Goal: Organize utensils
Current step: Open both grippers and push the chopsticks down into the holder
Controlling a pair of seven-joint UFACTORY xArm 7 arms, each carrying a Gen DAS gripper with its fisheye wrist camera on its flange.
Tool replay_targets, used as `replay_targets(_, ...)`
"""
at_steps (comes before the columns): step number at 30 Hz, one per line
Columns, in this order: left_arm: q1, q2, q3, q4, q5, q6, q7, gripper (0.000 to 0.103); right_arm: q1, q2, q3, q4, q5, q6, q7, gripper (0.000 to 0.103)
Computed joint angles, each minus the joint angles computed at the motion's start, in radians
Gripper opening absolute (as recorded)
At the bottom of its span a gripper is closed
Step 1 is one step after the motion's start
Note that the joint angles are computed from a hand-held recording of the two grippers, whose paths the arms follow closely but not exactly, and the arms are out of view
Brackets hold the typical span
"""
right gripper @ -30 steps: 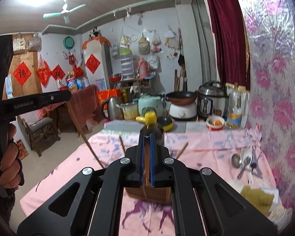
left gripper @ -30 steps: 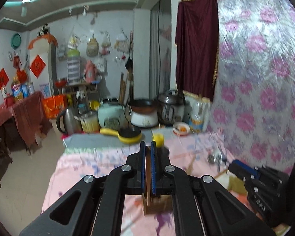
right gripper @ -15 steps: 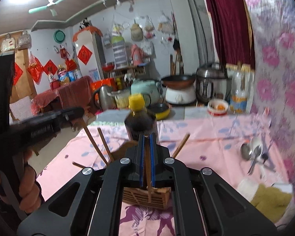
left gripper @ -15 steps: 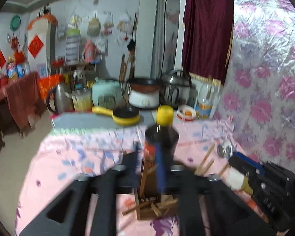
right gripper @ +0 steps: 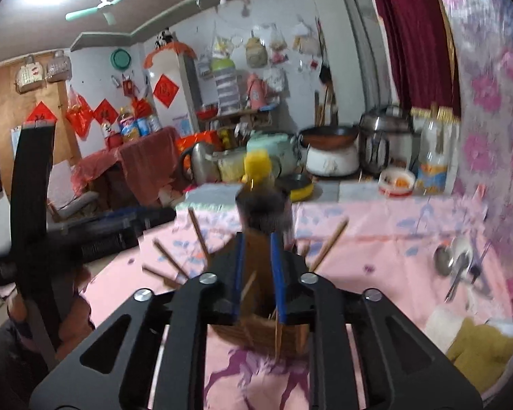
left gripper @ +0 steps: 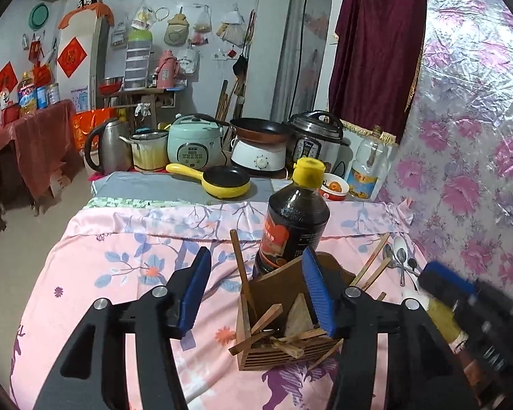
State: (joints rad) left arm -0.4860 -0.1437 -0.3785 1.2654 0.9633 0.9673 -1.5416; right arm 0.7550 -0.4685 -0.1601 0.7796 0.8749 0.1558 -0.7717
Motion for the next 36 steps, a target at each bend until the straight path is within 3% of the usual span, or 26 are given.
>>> replay_targets(4,0.000,-0.014,-0.003,-0.017,-0.003,-0.005,0.002,0.055,-0.033,0.023,0.018,-0.001,-0.036,0.022,0.010,0.034)
replay_targets(8,0.010,-0.082,-0.013,-0.086,-0.009,-0.029,-0.047,0.066,-0.085,0.053,0.070,0.009,-0.101,0.027,0.038,0.034)
replay_targets(14,0.052,-0.194,-0.054,-0.192,-0.079,-0.044,-0.070,0.067,-0.169,0.101,0.155,0.022,-0.258,0.002,0.133,0.033)
replay_targets(21,0.100,-0.311,-0.103,-0.312,-0.179,-0.078,-0.085,0.067,-0.211,0.116,0.183,0.039,-0.389,0.032,0.213,0.028)
replay_targets(24,0.122,-0.350,-0.121,-0.353,-0.223,-0.098,-0.090,0.067,-0.205,0.113,0.179,0.037,-0.403,0.026,0.226,0.006)
replay_targets(30,0.162,-0.409,-0.134,-0.427,-0.317,-0.177,-0.089,0.068,-0.171,0.106,0.154,0.036,-0.386,0.034,0.208,0.006)
replay_targets(36,0.202,-0.421,-0.171,-0.446,-0.361,-0.208,-0.074,0.068,-0.106,0.066,0.089,0.075,-0.287,0.044,0.151,0.006)
